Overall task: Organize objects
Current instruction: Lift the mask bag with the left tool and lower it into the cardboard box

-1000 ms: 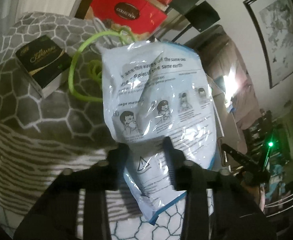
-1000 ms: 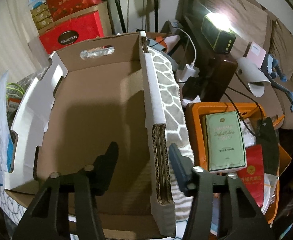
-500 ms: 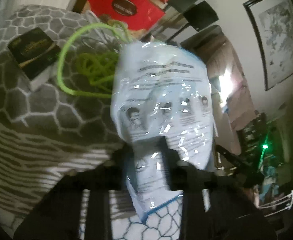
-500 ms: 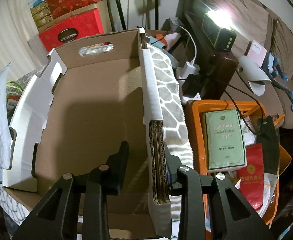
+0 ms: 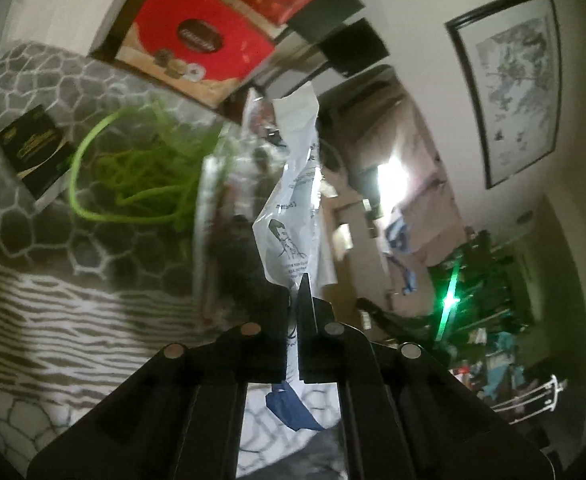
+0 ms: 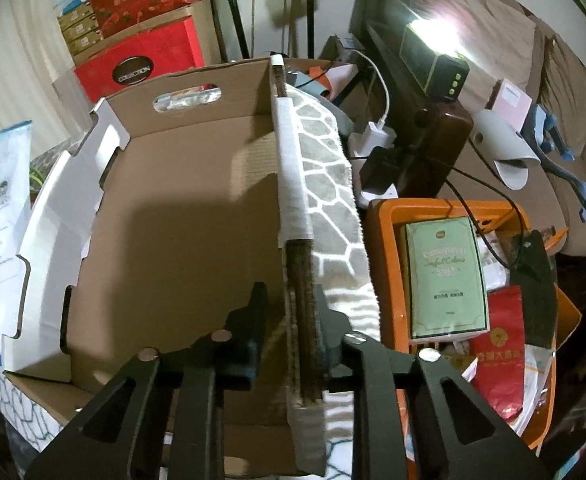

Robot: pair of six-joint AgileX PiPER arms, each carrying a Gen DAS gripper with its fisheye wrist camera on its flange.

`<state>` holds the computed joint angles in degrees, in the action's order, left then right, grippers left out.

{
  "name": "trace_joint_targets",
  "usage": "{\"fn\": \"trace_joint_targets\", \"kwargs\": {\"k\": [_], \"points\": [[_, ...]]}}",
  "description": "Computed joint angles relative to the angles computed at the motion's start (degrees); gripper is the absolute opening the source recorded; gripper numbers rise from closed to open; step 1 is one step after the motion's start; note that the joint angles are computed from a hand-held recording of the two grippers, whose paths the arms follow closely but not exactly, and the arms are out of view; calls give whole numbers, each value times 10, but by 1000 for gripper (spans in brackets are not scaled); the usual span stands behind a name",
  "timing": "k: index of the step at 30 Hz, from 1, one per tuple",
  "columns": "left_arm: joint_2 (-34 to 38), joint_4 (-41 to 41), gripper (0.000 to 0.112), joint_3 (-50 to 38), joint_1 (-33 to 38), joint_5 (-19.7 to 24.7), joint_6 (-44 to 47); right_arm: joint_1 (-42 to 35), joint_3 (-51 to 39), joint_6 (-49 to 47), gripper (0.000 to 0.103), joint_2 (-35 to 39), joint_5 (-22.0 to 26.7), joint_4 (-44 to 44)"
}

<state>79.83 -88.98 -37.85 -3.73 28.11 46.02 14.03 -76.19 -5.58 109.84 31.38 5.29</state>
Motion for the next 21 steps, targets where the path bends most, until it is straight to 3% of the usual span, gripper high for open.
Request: {"fn": "trace_joint_targets", "kwargs": {"k": [4, 10, 15, 18, 21], "points": [[2, 42, 3, -53, -8, 8, -49, -14, 0, -41, 11, -1, 4, 43], [22, 77, 3, -117, -19, 26, -102, -10, -3, -29, 11, -1, 7, 31], [62, 63, 3, -167, -49, 35, -113, -9, -5, -24, 11, 0, 8, 27], [85, 122, 3, -209, -81, 6, -172, -7, -7, -18, 11, 1, 9, 18], [137, 171, 3, -266, -101, 9, -227, -7, -7, -19, 11, 1, 10, 21]]}}
